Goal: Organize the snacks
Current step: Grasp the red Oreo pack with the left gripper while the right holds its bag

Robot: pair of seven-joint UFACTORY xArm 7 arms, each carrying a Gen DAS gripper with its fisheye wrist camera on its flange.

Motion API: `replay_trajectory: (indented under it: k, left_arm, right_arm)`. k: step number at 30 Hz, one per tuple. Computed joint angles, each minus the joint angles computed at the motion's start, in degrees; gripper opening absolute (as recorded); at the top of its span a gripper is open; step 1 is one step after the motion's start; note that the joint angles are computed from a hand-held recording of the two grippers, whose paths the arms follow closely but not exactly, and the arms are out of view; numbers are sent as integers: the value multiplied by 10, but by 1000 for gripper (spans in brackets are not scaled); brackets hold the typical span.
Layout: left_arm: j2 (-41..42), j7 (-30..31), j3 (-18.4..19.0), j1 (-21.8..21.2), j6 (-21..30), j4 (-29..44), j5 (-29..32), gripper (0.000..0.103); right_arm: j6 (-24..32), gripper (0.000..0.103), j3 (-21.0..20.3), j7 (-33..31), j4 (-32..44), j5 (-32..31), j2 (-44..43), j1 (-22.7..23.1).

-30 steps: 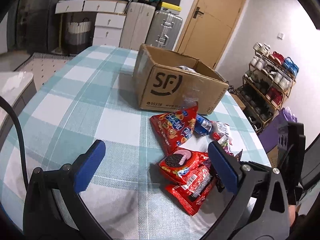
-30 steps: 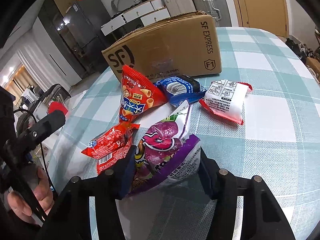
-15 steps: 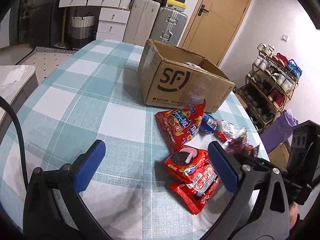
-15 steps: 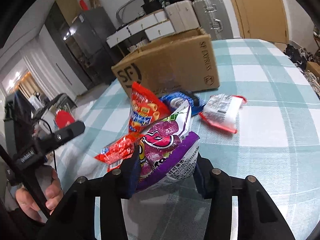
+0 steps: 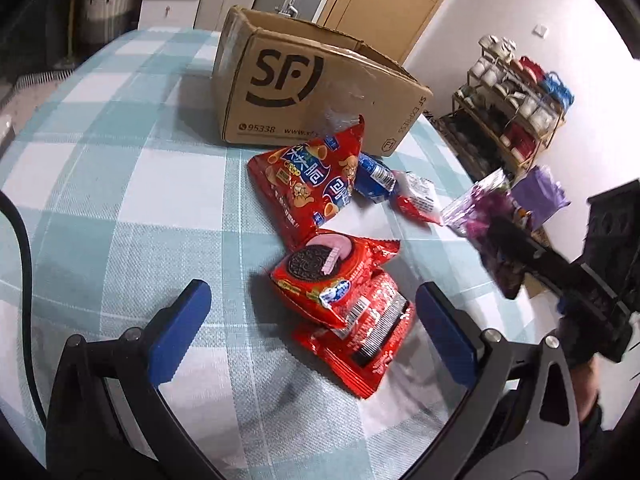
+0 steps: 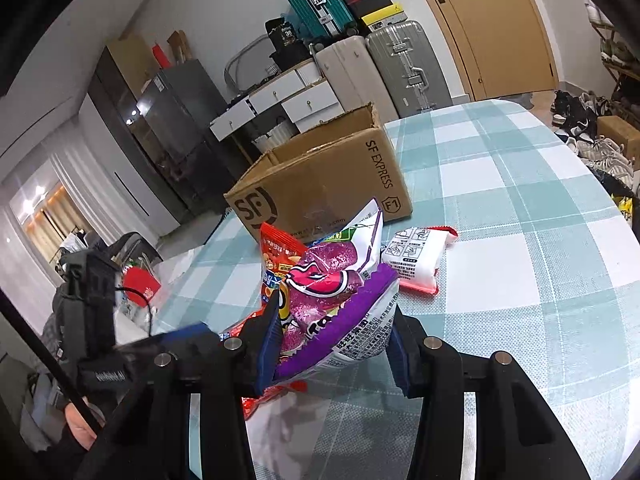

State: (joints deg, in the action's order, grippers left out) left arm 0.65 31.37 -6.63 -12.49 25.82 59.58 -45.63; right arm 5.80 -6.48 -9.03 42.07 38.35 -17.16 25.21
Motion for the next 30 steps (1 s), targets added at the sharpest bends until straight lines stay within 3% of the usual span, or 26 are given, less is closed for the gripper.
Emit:
replay_trajectory:
  k: [2,10,15,19,22,24,25,26,30]
  left_arm:
    - [7,-9,-3,-3,-7,4,26,102]
    - [88,33,-17,28,79,97,-13,102]
    - [121,61,-34,37,78,130,-8,101]
    - [123,60,-39,25,49,126,44,101]
    - [113,65,-46,25,37,111,55,87]
    - [112,80,-51,33,55,115,36,66]
    - [112,78,-49,31,54,115,38,63]
    - [113,71,-47,29,54,117,40,54]
    - [109,76,-47,33,67,116,26,44]
  right_arm:
    - [-1,46,-10,-12,-3,11,-4,12]
    - [-5,46,-43,-70,0,74,-13,55]
    - [4,46,-59,-104,4,126,-15,68]
    - [10,46,-50,-127,6,157,-15,56]
    - [12,46,-42,-137,8,172,-13,46]
    - [16,46,-35,-141,8,180,-14,39]
    - [17,46,-31,-141,9,183,-13,35]
    - [18,46,-27,-141,9,184,-13,30]
    - [20,46,-17,-145,10,189,-12,19]
